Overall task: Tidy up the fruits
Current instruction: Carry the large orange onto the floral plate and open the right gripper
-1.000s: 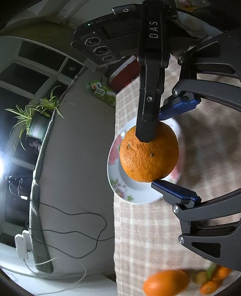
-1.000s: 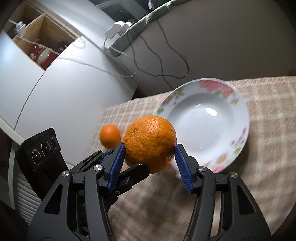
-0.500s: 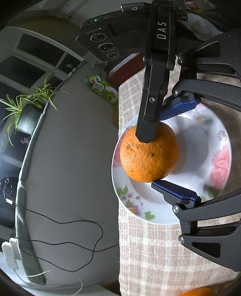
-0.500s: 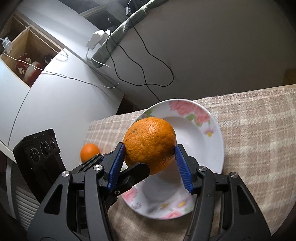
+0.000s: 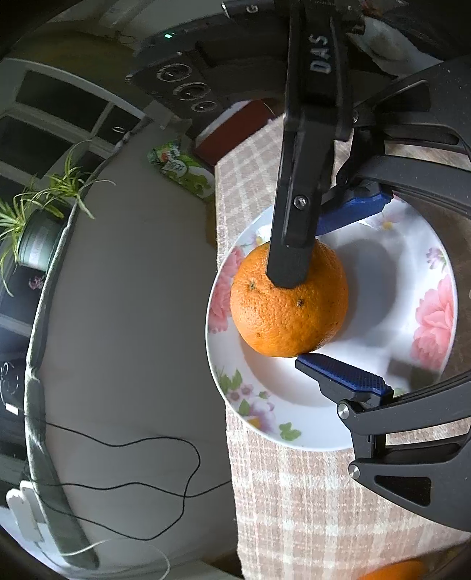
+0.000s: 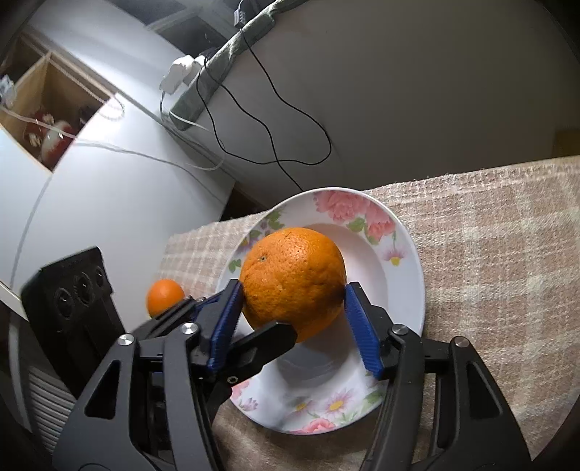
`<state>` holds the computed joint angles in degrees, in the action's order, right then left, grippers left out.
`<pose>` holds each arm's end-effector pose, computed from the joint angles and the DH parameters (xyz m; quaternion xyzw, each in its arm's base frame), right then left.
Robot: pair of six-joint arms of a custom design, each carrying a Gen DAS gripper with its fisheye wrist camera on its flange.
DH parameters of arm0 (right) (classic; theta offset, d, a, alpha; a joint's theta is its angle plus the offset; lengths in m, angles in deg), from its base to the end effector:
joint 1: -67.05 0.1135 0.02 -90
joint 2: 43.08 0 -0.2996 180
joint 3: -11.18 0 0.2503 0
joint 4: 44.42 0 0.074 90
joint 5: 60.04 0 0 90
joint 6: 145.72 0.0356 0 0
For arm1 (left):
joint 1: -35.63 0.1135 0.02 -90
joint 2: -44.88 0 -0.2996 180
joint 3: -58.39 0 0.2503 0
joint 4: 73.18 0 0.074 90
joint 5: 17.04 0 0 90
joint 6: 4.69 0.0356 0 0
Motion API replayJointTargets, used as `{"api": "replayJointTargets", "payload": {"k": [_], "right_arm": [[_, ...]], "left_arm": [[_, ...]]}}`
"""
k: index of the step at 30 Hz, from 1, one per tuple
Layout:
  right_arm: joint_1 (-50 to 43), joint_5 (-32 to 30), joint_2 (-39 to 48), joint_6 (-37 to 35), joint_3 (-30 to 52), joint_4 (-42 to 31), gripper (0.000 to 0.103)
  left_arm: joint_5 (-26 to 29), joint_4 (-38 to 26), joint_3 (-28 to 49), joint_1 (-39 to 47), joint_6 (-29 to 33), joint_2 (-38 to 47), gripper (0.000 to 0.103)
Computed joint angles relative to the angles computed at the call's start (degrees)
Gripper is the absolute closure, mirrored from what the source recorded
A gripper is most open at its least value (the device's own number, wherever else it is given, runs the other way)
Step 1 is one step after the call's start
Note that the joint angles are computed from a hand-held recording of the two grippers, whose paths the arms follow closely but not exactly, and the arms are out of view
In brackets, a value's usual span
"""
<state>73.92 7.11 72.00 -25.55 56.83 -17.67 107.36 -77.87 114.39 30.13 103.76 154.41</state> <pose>0.3096 0.0512 0.0781 0.1034 0.8954 0.2970 0.3154 0.3200 -0.0510 0.1067 0.2698 0.8820 -0.2531 0.2920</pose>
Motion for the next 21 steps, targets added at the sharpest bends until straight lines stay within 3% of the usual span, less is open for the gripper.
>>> {"api": "replayJointTargets", "payload": {"k": [8,12,21], "right_arm": [[2.5,6.4,-5.3,-0.5,-1.6,-2.9,0.020],[3.2,8.0,-8.2,-0.5,-3.2,-3.7,0.020],[10.8,19.2,-15.9,-1.0,-7.6,-6.2,0.019]], "left_arm": [[-0.1,-0.4,-2.1,1.3,1.6,-3.4,0.035],[0.2,0.5,-3.8,2.6,2.8,-5.1,0.035],[2.7,-2.6,-7.7,10.2,8.6,-10.9,0.035]]}}
